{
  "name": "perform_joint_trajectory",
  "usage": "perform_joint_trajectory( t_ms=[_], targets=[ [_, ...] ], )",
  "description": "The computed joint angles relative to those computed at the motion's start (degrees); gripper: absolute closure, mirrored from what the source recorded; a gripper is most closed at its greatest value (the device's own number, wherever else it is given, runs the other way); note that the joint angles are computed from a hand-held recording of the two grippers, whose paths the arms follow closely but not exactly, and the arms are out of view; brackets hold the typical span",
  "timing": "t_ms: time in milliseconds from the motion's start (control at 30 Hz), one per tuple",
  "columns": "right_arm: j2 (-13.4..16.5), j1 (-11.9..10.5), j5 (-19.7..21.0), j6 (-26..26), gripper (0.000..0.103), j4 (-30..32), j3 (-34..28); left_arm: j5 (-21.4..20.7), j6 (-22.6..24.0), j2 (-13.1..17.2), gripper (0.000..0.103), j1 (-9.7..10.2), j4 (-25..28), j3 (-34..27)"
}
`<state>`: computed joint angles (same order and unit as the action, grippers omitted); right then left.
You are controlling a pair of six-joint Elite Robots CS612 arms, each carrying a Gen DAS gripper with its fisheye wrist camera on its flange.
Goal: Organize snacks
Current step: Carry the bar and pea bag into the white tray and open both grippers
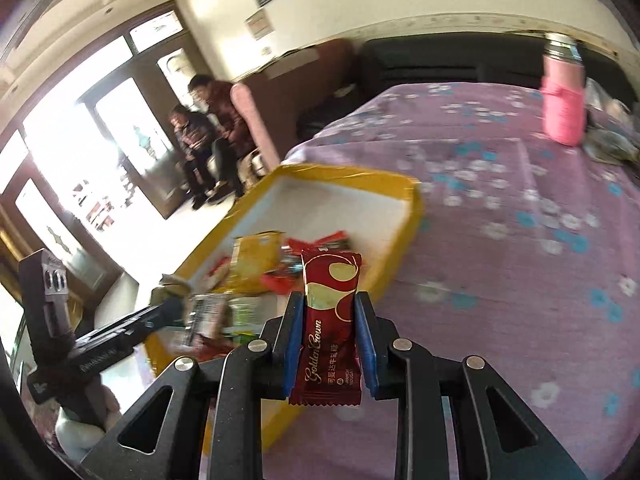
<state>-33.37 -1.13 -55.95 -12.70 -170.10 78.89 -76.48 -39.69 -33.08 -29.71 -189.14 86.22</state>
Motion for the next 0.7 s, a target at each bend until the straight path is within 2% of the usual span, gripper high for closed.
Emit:
perform_joint_trajectory(
  t_ms=[133, 233, 400, 533, 700],
  targets=[
    [0.2, 1.5, -0.4, -2.1, 0.077, 2.1, -0.8, 3.3, 1.5, -0.1, 0.069, -0.62, 1.8, -0.7],
    [0.7, 2.6, -1.3, -3.4, 0.077, 3.7, -1.8, 8.3, 3.5, -0.1, 0.069, -1.58, 4.2, -1.6],
    [1.7, 3.6, -2.8, -4.0, 0.077, 5.5, -3.2, 12.0, 4.9, -0.1, 0.069, -2.09, 5.8, -2.1],
    [2.2, 4.0, -3.6, -4.0, 0.077, 6.2, -4.0, 13.9, 5.3, -0.1, 0.069, -2.12, 6.4, -2.1],
    [2.6, 4.1, -3.5, -3.4, 0.077, 6.5, -4.7, 13.6, 5.3, 0.0, 0.069, -1.90, 6.9, -2.3]
  ],
)
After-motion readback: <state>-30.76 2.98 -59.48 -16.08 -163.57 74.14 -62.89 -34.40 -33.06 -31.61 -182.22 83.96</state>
